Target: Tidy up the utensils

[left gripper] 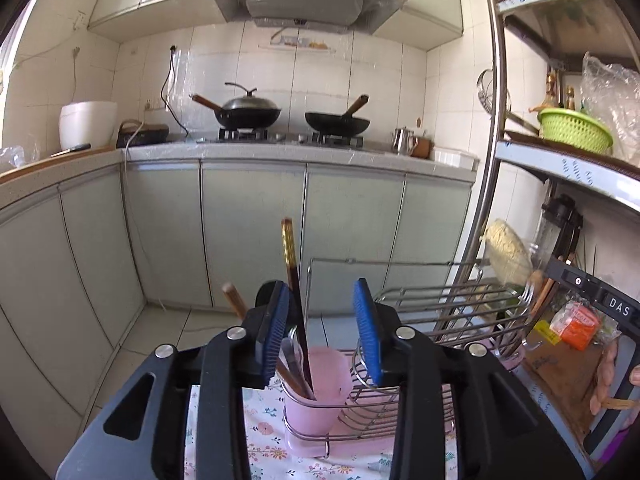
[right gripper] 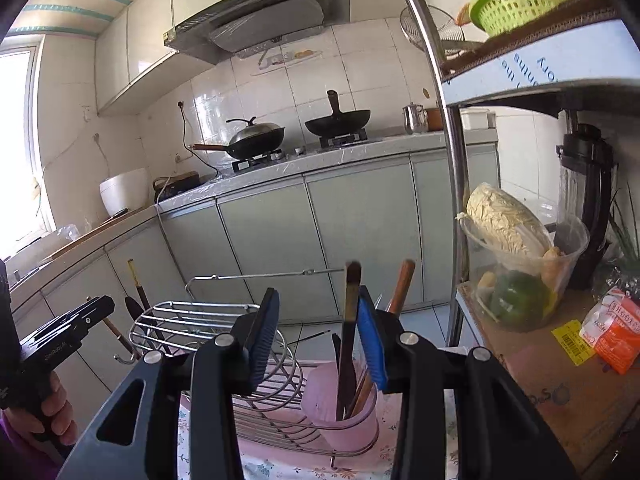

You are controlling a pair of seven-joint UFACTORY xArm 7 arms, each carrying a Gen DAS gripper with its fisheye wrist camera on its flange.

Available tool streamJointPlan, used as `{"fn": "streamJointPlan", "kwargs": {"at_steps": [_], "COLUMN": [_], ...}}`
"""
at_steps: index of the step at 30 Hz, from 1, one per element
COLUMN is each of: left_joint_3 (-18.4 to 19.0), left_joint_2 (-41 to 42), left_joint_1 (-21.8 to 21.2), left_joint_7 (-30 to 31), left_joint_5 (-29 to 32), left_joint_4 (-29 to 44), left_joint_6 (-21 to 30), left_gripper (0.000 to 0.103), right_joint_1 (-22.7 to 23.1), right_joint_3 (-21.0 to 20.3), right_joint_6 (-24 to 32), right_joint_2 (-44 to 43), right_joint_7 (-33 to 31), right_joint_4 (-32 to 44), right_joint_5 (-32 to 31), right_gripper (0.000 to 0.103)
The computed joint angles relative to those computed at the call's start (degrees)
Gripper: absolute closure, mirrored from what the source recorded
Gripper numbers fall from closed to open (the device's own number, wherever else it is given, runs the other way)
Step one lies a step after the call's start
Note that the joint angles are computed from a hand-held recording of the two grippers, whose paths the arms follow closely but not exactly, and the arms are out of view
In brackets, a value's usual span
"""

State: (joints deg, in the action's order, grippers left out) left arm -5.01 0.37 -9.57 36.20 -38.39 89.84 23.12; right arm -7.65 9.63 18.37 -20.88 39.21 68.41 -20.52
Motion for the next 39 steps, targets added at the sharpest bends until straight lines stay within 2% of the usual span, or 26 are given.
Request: {"fn": "streamJointPlan", "kwargs": {"at_steps": [9, 13, 15, 19, 23, 29, 35, 39], "left_joint_3": [1.6, 3.0, 3.7, 4.5, 5.6, 7.0, 6.6, 6.5], "left_joint_2": [-7.0, -10.4, -12.1, -15.2, -18.4, -22.0, -25.5, -27.2], "left_joint_1": [-2.7, -4.7, -5.7, -6.9, -7.9, -8.9, -9.8, -10.0], "left_joint_7": [4.7, 5.2, 5.6, 3.8, 2.2, -2.2, -4.7, -7.1], "left_joint_5": [-5.2, -5.7, -5.5, -3.1, -1.6, 0.8, 4.8, 7.9], "left_joint_4": [-5.9, -9.6, -11.5, -15.5, -19.8, -24.7, -29.8, -32.0], "left_joint_6": [-1.0, -0.4, 0.5, 1.1, 1.1, 2.8, 1.5, 1.1], "left_gripper": [0.064, 0.061, 0.060, 0.059, 0.059, 0.059, 0.059, 0.053], "right_joint_1": [-2.7, -2.1, -1.7, -1.5, 1.6, 1.4, 3.2, 3.8], "right_joint_3": [2.5, 3.6, 4.4, 6.3, 6.4, 9.8, 11.0, 12.1], "right_joint_6": [1.1, 1.9, 2.7, 3.7, 7.0, 9.9, 13.2, 15.2], "right_joint_2": [-6.3, -9.2, -10.6, -12.8, -14.0, -17.0, -18.3, -18.8], "right_joint_7": [1.9, 1.1, 0.9, 2.8, 2.7, 6.6, 8.6, 9.5], "right_joint_4": [0.2, -1.7, -3.2, -7.1, -10.5, -14.5, -16.1, -16.2], "right_joint_5": [-2.7, -2.0, -1.3, -0.1, 2.6, 1.5, 1.3, 0.2], "right_gripper": [0.064, 0.055, 0.055, 0.055, 0.055, 0.055, 0.055, 0.055]}}
